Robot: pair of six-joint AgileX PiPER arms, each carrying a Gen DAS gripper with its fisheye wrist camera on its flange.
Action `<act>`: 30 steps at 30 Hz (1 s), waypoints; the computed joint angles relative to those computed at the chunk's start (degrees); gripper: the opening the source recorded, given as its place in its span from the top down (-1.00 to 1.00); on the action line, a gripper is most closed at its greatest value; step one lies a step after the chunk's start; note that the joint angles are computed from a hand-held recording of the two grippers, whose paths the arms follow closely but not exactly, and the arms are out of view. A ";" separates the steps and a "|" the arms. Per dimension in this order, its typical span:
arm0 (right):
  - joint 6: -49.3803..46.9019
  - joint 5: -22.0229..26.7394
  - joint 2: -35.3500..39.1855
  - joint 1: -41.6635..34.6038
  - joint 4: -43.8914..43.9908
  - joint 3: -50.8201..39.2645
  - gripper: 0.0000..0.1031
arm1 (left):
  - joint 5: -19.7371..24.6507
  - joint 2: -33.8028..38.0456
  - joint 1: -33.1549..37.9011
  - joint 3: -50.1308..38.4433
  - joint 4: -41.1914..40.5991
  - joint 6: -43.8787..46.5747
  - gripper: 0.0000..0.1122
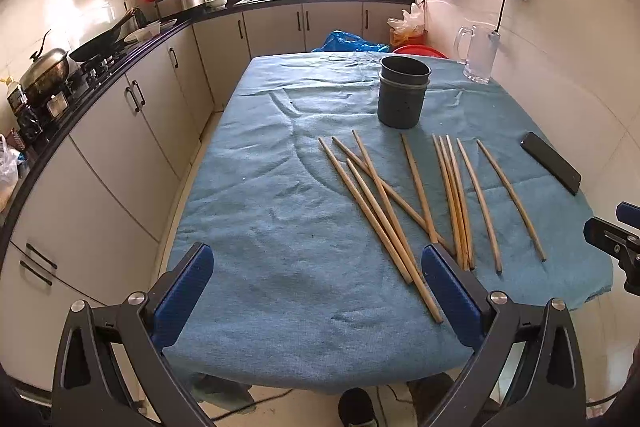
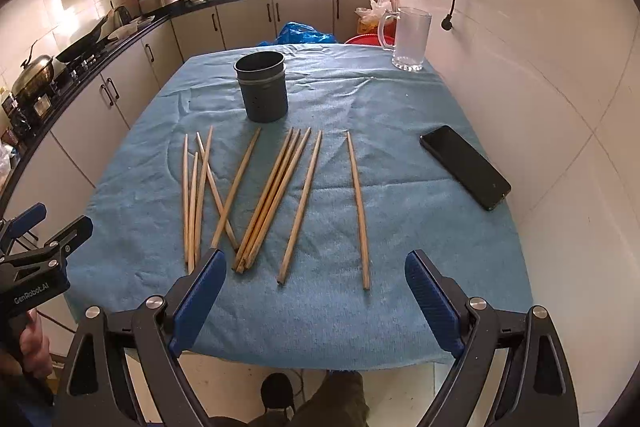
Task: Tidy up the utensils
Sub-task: 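Move both grippers, open, toward the scattered wooden chopsticks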
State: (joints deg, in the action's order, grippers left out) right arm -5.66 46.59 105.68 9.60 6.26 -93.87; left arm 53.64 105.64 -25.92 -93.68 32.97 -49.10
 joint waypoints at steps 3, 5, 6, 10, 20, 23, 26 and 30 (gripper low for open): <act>0.31 0.17 -0.06 0.00 -0.08 0.07 -0.81 | 0.14 0.21 -0.19 -0.43 -0.02 0.40 -0.84; 0.39 0.14 -0.05 -0.03 -0.07 0.10 -0.81 | 0.14 0.18 -0.25 -0.50 -0.08 0.70 -0.84; 0.47 0.16 -0.01 -0.04 -0.10 0.10 -0.81 | 0.04 0.19 -0.30 -0.47 -0.08 0.81 -0.84; 0.78 -0.08 -0.22 -0.09 -0.12 0.66 -0.81 | -0.09 0.39 -0.46 -0.67 -0.25 1.34 -0.84; 2.14 0.05 -0.33 -0.46 -0.39 1.04 -0.81 | -0.83 0.59 -0.49 -0.77 -1.01 2.63 -0.84; 2.50 0.13 -0.21 -0.48 -0.62 0.83 -0.81 | -1.03 0.68 -0.38 -0.83 -1.17 2.79 -0.84; 2.41 0.31 0.11 -0.56 -0.45 0.35 -0.81 | -0.91 0.85 -0.33 -1.08 -1.21 2.81 -0.84; 2.16 0.89 0.77 -0.73 -0.12 -0.75 -0.81 | -0.80 1.11 -0.29 -1.46 -1.29 2.82 -0.84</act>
State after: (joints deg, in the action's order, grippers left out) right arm -3.50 47.47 106.46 8.87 6.15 -94.62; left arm 52.83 106.75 -26.21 -95.14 31.68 -46.28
